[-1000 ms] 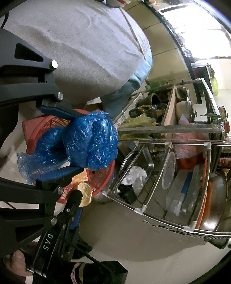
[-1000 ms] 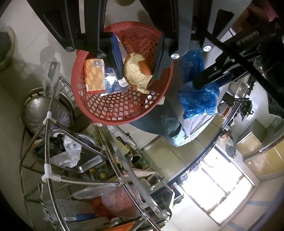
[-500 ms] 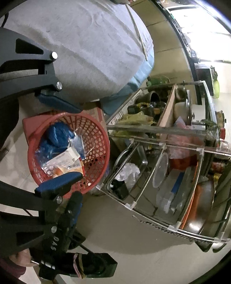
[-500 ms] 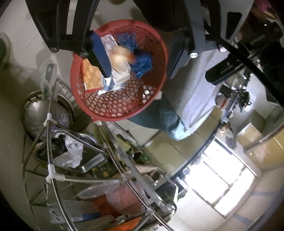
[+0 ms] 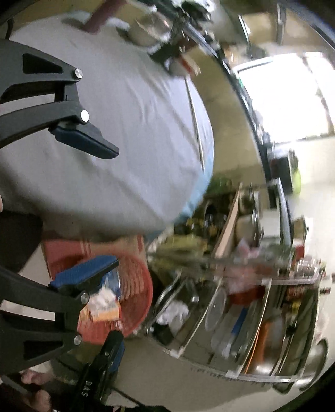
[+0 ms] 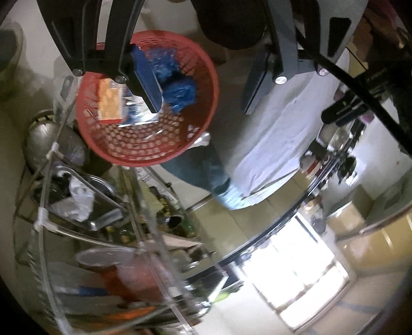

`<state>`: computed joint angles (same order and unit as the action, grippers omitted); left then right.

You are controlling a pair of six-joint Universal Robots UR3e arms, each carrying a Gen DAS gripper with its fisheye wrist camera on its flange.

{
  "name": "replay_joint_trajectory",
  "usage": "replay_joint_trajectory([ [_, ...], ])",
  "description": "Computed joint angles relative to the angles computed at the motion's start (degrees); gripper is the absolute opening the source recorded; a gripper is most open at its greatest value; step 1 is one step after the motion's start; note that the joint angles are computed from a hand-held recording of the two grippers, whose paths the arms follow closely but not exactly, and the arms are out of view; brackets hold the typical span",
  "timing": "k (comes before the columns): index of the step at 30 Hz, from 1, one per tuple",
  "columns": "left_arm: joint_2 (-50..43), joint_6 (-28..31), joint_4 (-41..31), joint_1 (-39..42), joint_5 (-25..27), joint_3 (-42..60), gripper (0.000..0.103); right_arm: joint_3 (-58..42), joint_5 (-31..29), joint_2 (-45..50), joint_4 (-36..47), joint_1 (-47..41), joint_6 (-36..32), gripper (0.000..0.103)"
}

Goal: Collect trash

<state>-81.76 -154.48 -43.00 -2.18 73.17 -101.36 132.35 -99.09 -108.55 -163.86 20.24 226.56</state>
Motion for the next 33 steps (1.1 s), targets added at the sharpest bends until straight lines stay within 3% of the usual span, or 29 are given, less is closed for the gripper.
replay_joint_trajectory([
  [8,10.97,3.23,-0.71,15.32,0.56,-7.0,0.078,-21.5,-4.84,17.19,4.47,11.58,-2.13,0.068],
  [19,19.11,9.17,-8.18,40.58,-9.24,-9.57,0.079,-61.37,-4.19,42.74,17.25,20.3,-8.92,0.068],
  [23,20.17,10.64,-7.8,48.09,-11.78,-9.97,0.079,-77.18,-3.89,51.85,23.31,22.96,-10.9,0.068],
  [33,21.71,14.96,-11.26,58.13,-15.44,-9.72,0.079,-108.27,-5.01,68.34,38.82,27.01,-14.2,0.068],
])
